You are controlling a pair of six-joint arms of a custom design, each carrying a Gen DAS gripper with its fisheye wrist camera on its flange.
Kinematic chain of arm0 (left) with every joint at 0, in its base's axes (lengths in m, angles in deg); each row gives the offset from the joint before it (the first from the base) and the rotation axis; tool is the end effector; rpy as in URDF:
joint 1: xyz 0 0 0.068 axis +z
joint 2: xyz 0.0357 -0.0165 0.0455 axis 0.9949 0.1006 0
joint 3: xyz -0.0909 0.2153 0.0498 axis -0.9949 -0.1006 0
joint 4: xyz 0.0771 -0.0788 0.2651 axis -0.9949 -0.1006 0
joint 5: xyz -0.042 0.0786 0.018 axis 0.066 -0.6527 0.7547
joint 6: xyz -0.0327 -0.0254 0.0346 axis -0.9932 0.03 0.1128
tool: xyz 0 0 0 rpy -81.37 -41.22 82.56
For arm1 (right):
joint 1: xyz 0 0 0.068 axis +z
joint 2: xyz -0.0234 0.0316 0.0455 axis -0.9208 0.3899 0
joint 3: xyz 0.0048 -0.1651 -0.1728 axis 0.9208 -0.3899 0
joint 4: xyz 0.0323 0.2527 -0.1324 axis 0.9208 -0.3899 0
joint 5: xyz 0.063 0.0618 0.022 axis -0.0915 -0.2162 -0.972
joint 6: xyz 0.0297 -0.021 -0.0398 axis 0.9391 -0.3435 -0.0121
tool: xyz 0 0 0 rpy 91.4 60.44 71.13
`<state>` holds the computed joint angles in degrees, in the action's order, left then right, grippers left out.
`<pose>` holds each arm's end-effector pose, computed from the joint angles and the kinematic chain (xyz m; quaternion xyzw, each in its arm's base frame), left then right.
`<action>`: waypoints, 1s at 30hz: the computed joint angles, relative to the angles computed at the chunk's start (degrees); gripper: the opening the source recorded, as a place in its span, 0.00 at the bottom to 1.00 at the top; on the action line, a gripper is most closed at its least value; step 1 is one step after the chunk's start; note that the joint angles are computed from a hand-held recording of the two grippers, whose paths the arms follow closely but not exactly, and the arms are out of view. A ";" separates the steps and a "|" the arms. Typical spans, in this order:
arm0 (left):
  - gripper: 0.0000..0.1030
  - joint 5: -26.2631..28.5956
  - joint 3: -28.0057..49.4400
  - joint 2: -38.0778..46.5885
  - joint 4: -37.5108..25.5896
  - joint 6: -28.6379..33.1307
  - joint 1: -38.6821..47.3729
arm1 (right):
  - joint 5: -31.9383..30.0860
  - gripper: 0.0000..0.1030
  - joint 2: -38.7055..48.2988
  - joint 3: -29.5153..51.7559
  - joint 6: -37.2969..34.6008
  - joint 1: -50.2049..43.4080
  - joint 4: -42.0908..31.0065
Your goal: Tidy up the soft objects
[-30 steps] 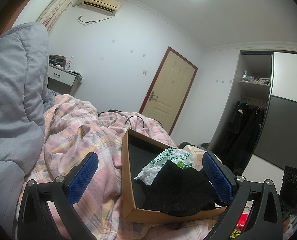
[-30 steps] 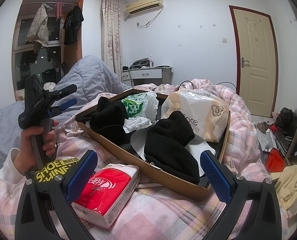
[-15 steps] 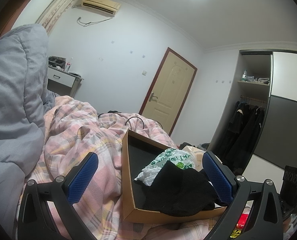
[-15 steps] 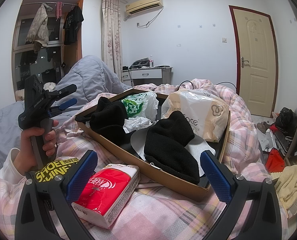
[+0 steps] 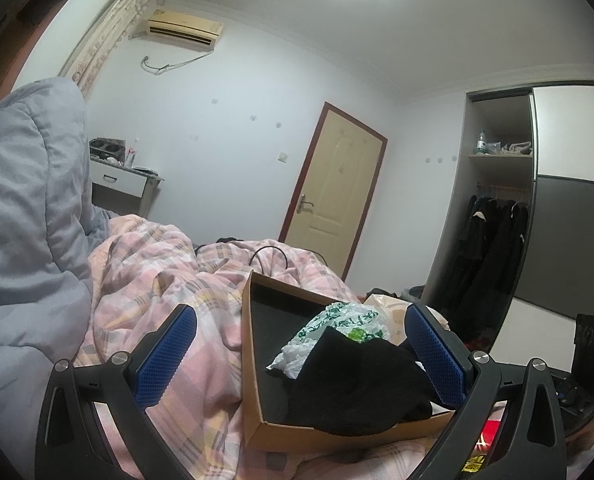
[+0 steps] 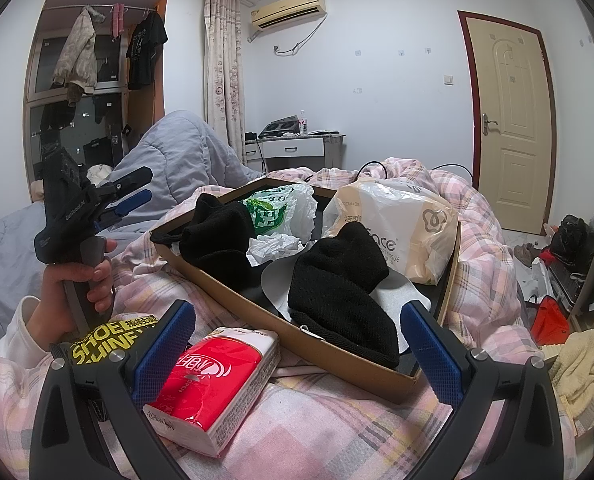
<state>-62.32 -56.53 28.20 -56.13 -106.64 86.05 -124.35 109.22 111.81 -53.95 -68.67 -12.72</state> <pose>0.2267 -0.0037 0.1979 -0.0138 0.7178 -0.2044 0.6654 0.2515 0.0144 0.1498 -0.2380 0.7767 0.2099 0.5440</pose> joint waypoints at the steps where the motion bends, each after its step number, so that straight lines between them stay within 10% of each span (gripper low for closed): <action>1: 1.00 -0.18 -0.02 -0.02 0.07 -0.01 -0.06 | 0.00 0.99 0.00 0.00 0.00 0.00 0.00; 30: 1.00 -1.03 -2.21 -4.70 0.62 -0.71 -0.04 | -0.05 0.99 0.12 0.07 -0.05 -0.06 0.00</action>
<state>-63.35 -58.74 23.49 -55.51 -107.35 86.01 -124.41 109.35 111.88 -54.00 -68.73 -12.72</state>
